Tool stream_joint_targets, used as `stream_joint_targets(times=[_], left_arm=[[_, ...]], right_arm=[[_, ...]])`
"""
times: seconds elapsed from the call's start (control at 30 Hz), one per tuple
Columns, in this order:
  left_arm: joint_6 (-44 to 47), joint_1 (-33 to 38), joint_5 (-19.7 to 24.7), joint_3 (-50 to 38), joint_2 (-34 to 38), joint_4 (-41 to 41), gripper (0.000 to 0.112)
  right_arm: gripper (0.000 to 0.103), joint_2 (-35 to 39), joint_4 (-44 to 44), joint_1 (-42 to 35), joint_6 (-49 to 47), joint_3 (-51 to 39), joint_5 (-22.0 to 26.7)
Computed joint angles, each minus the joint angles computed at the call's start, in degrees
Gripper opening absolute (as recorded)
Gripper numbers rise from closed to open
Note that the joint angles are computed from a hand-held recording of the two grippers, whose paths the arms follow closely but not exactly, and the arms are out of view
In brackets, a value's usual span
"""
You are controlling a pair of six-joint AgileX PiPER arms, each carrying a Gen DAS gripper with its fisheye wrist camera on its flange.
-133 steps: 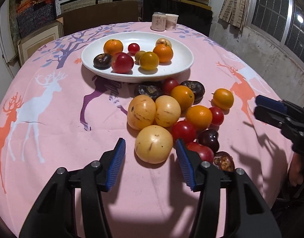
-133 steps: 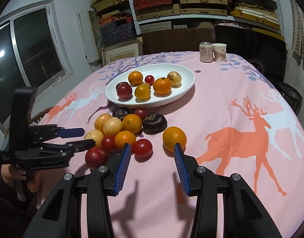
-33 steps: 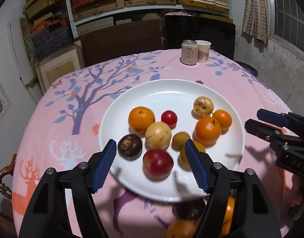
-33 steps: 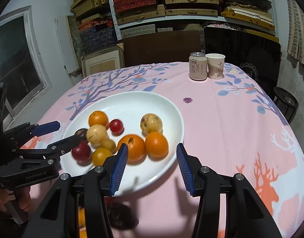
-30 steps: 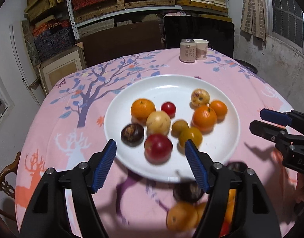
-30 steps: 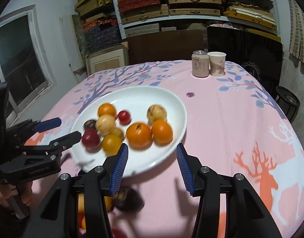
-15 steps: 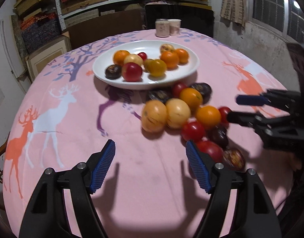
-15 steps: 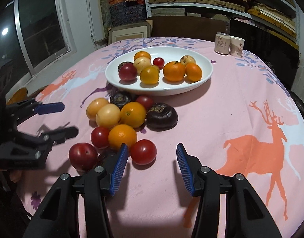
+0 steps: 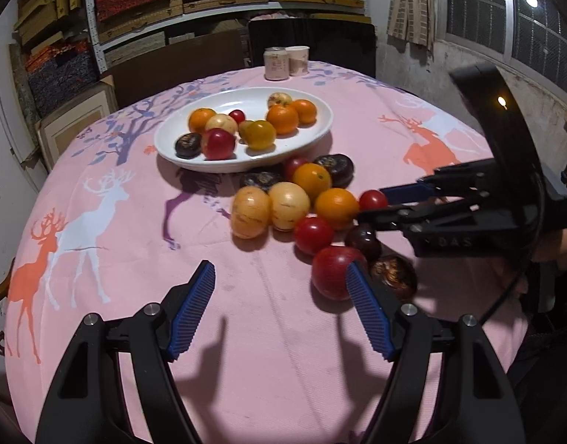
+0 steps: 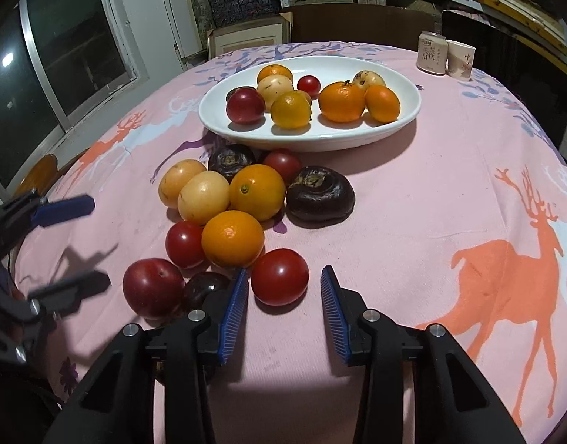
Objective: Organize fruits
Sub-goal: 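Grasp a red apple with the left tool while the right tool grasps a red tomato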
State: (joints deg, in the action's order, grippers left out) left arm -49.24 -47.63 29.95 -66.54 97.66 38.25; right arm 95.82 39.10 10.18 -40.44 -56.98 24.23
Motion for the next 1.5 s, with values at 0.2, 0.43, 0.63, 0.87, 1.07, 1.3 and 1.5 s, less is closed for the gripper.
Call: stream_joint_targets(times=[0.2, 0.43, 0.63, 0.87, 1.07, 1.3, 1.5], left_arm=[[1.51, -1.59, 0.22, -1.56, 1.66, -0.71, 0.071], [7.05, -0.56, -0.82, -4.66, 5.53, -6.77, 0.053], [14.45, 1.67, -3.18, -6.07, 6.78, -16.00, 0.042], [13.75, 2.78, -3.88, -5.46, 6.89, -17.79, 0.061], [28.30, 7.21, -6.50, -3.80, 6.28, -37.07, 0.055], [27.59, 6.38, -8.02, -2.52, 5.44, -37.19, 0.038], [13.43, 3.80, -5.98, -2.60, 4.46, -20.96, 0.038]], right_arm=[[0.030, -0.14, 8.70, -2.87, -6.61, 0.71, 1.41], [0.030, -0.80, 16.63, -5.04, -13.84, 2.08, 2.76], [0.030, -1.07, 18.88, -5.59, -15.72, 2.62, 2.93], [0.030, -1.16, 19.46, -5.85, -16.42, 2.71, 3.10], [0.030, -1.16, 20.05, -5.94, -16.85, 2.80, 3.16], [0.030, -1.55, 22.45, -6.34, -19.26, 3.50, 3.32], [0.030, -2.13, 23.81, -6.44, -20.85, 4.10, 3.18]])
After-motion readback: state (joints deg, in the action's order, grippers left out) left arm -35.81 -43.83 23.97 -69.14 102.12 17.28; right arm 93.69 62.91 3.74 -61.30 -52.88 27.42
